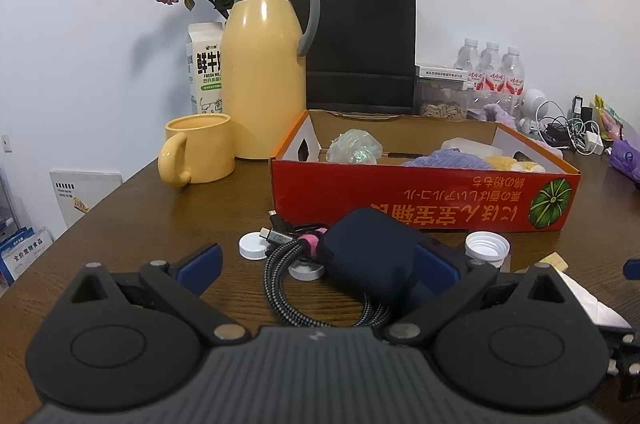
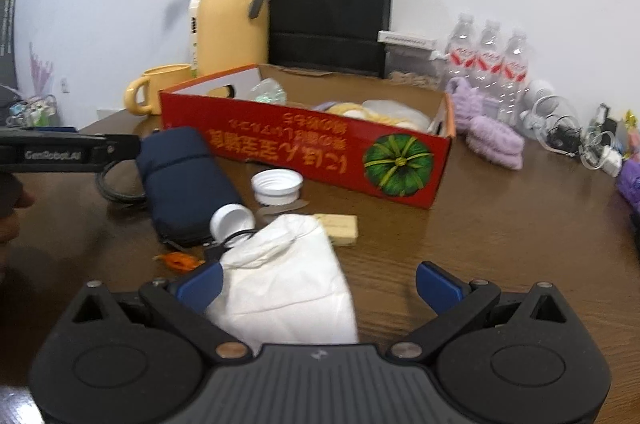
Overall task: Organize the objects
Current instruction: 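Move both grippers back from the box toward the table items, then grasp the white tissue with the right gripper while the left grasps the braided cable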
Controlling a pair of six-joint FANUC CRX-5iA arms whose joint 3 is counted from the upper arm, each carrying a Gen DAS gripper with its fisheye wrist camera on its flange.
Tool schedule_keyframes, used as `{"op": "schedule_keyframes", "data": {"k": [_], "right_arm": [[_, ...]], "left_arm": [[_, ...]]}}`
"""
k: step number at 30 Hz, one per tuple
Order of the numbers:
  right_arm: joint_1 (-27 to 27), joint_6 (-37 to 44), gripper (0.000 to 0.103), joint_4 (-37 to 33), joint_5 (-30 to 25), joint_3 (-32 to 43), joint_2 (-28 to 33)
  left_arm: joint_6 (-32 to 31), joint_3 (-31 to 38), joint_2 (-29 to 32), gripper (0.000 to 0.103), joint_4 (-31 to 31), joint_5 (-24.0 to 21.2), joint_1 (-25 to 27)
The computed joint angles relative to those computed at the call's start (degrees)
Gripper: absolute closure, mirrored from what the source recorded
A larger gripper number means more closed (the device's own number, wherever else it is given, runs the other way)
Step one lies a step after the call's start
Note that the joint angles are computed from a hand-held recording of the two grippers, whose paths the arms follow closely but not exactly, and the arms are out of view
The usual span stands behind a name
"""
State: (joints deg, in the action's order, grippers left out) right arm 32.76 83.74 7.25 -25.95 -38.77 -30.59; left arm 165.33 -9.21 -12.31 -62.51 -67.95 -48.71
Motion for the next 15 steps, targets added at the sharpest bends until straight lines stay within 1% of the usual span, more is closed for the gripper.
{"op": "schedule_keyframes", "data": {"k": [2,6,9,11,12,15], "right_arm": [[-0.24,3.58,0.000,-3.43,-2.20,1.78,0.85],[-0.21,5.06,0.000,-4.80,-6.30,4.25,3.18],[-1.92,9.39,0.000,-10.28,-8.20,6.68,4.46],[-2.02,10.15,0.001,-11.03,-8.34,6.88,4.57],[-2.32,11.42,0.004,-12.21,-8.57,7.24,4.60],[-2.84,14.18,0.025,-14.61,-8.10,7.31,3.84]], "left_arm": [[-0.11,0.03,0.02,0.000,0.14,-0.04,0.05],[-0.36,0.07,-0.01,0.000,0.44,-0.01,0.12],[-0.60,0.10,0.00,0.000,0.71,0.17,0.27],[-0.96,0.13,0.04,0.000,1.11,0.41,0.57],[-1.16,0.18,0.09,0.000,1.32,0.47,0.69],[-1.74,0.28,0.23,0.000,1.93,0.71,1.05]]}}
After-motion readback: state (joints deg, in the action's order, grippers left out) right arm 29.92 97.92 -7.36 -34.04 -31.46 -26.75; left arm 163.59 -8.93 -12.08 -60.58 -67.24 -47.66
